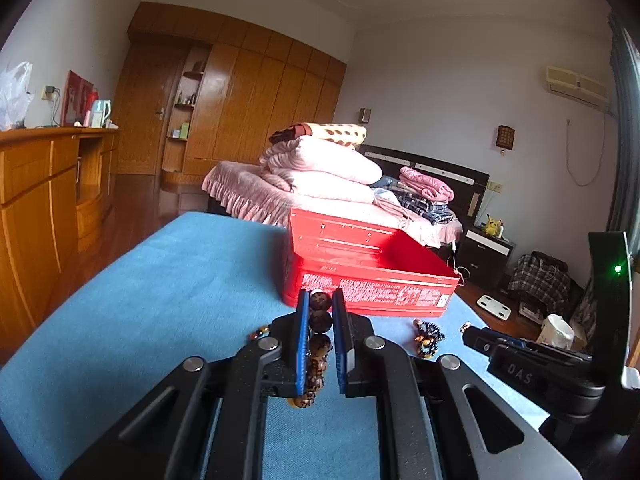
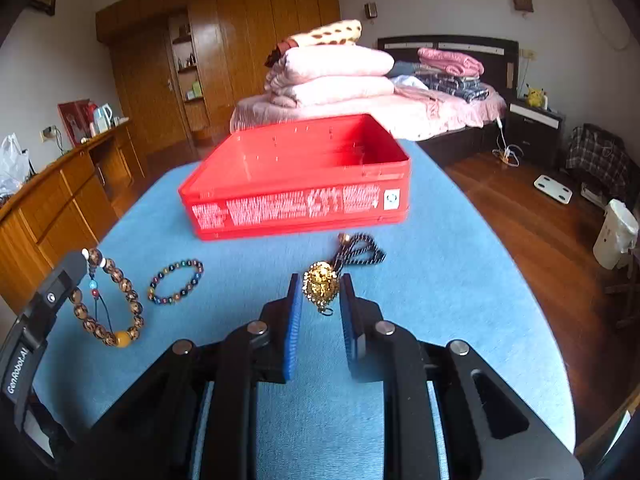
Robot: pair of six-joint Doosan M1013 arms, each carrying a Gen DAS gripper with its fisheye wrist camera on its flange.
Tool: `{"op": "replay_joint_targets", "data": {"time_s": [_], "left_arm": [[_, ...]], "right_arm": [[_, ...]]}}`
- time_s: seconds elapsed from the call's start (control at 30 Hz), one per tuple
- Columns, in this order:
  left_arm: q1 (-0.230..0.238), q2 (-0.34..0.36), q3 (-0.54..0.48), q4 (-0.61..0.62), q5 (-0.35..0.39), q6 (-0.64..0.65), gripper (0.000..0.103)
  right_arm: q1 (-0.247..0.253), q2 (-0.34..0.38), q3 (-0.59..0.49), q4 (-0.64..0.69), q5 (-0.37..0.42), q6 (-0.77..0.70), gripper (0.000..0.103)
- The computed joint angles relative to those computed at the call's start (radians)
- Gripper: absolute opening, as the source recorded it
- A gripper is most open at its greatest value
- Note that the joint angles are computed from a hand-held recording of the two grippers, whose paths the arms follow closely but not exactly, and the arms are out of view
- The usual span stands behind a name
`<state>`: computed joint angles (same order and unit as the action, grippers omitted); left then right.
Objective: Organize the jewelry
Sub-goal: 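Carry the bracelet and pendant over the red tin and release them inside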
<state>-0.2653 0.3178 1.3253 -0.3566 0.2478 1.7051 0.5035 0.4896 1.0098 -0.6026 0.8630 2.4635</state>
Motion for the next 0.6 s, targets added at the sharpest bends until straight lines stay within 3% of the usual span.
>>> {"op": "replay_joint_targets", "data": {"time_s": [0.17,0.6], "left_arm": [[-0.004,0.014,-0.038,-0.045,0.011,0.047,0.011],[-0.021,0.115,-0.242,0.092,0.055,-0.048,0.011]], "right_arm": [[-0.006,-0.016,0.004,-0.041,-0.035,0.018,0.018],[-0.044,0.051,-0.151,-0.09,-0.073,-0.049,0.018]]}}
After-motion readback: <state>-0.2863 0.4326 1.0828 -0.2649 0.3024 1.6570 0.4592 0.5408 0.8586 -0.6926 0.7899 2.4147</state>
